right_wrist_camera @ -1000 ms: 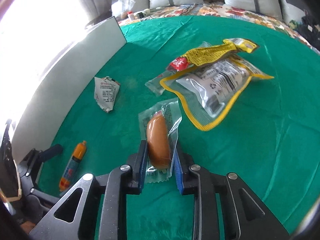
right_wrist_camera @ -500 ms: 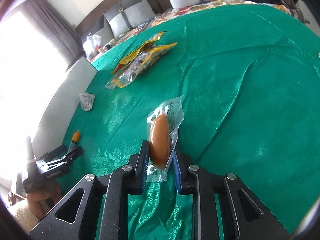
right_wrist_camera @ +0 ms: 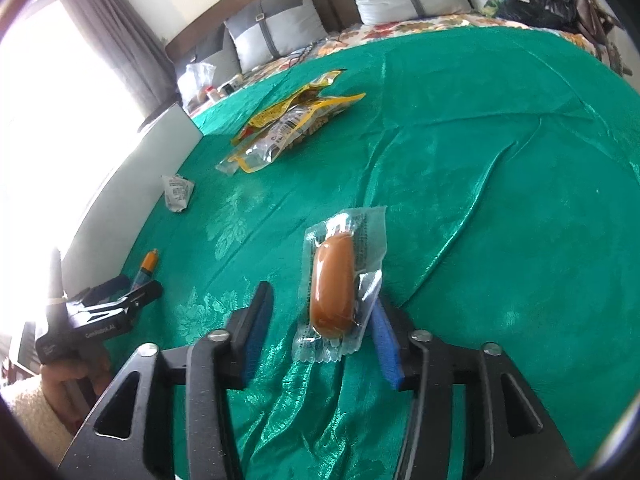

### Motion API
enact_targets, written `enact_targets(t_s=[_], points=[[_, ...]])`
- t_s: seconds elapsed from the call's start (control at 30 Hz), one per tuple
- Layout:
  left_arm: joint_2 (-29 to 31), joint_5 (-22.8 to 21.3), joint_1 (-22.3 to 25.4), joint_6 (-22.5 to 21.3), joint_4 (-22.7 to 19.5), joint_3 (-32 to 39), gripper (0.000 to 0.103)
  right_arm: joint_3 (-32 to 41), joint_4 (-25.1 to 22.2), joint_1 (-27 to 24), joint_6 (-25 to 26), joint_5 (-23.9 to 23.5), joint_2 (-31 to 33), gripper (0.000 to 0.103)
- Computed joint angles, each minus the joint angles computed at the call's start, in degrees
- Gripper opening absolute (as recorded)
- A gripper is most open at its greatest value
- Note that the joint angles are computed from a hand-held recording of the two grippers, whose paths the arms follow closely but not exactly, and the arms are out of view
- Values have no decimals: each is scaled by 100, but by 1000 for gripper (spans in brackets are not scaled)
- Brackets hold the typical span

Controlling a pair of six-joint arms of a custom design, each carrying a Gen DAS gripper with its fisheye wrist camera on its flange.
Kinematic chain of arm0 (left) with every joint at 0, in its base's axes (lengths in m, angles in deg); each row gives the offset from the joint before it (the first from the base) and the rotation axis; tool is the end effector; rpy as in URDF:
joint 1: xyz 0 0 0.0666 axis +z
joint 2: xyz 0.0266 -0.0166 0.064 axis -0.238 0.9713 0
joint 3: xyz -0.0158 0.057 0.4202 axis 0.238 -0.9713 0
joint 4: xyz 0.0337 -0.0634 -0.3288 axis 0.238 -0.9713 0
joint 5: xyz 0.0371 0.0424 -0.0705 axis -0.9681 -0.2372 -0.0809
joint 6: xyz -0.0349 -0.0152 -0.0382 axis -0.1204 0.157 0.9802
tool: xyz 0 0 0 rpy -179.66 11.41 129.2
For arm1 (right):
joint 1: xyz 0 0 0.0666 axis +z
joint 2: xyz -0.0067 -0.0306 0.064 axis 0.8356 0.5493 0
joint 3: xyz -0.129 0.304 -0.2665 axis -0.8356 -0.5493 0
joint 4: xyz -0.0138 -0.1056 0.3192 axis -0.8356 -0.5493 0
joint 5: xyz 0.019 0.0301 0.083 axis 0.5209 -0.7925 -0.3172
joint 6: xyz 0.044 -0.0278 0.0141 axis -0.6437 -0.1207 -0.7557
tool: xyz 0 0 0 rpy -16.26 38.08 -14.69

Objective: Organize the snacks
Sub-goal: 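Grasp the vacuum-packed sausage with the right tool and lift it, then grasp the orange sausage stick with the left tool while the right carries the sausage to the box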

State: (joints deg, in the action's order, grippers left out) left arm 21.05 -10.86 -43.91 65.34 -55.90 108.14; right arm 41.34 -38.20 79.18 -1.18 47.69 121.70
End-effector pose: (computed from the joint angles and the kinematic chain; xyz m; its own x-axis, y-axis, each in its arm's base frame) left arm 0.4879 -0.2837 0.4353 -0.7111 0.3894 -0.5855 0.4841 0.8750 -0.0059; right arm 0.3428 0.1346 0.4410 -0.6749 0.4400 -0.5923 0.2647 0.8937 0.3623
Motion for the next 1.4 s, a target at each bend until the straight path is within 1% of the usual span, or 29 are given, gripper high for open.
enact_targets(t_s=[0.03,0.1,0.2,0.23,0.27,0.3,0.33,0.37,0.4,0.43,0.47,0.5,0.53,0.57,0.63,0.73,0.8,0.87,0.93,1.03,1.13,1.23,1.33,1.4], points=[[0,0,0,0,0,0,103,68,-120,-15,75,61,8,75],[-2,0,0,1,3,-5,103,261,-493,-135,146,41,75,75],[-1,-8,0,2,-2,-4,103,591,-1005,-433,161,-468,304,76],[0,0,-1,0,-11,10,103,765,-1216,-438,268,-465,410,76],[15,8,-4,-19,-72,55,103,1035,-1571,-426,418,-496,601,76],[37,31,-2,-65,-185,128,103,1333,-1985,-371,598,-461,822,76],[80,73,5,-125,-397,264,103,1605,-2365,-289,798,-328,1034,78],[177,132,11,-198,-724,496,103,1937,-2867,-155,1059,-92,1298,78],[274,187,14,-275,-1022,714,103,2139,-3192,-31,1274,155,1474,76],[352,244,13,-387,-1288,909,97,2215,-3229,17,1346,167,1498,60],[337,320,18,-494,-1331,948,76,2261,-3263,-12,1234,-17,1495,46],[297,390,13,-603,-1319,960,60,2336,-3418,-20,1133,-65,1526,35],[316,417,13,-661,-1409,1043,20,2373,-3517,8,1077,48,1530,24],[391,488,33,-660,-1629,1222,15,2340,-3536,3,990,8,1491,24],[407,736,120,-489,-1703,1272,15,2068,-3234,-74,667,-329,1243,23],[267,1075,256,-216,-1586,1077,15,1375,-2305,-226,-33,-834,573,23],[139,1303,297,-123,-1489,896,15,983,-1759,-298,-465,-1004,179,23],[-8,1439,277,-81,-1398,741,15,802,-1591,-314,-717,-988,-42,23],[-118,1645,304,-30,-1355,698,15,790,-1626,-271,-805,-923,-108,24],[-207,2021,392,112,-1388,850,15,1044,-1820,-117,-850,-761,0,24],[-279,2398,545,209,-1505,1090,15,1475,-1849,145,-836,-616,252,24],[-336,2767,778,314,-1634,1361,15,1966,-1799,418,-663,-527,602,24],[-339,3097,1151,394,-1815,1698,15,2785,-1873,702,-342,-509,1118,24],[-257,3209,1422,412,-1987,2028,15,3492,-1963,889,-69,-564,1535,24]])
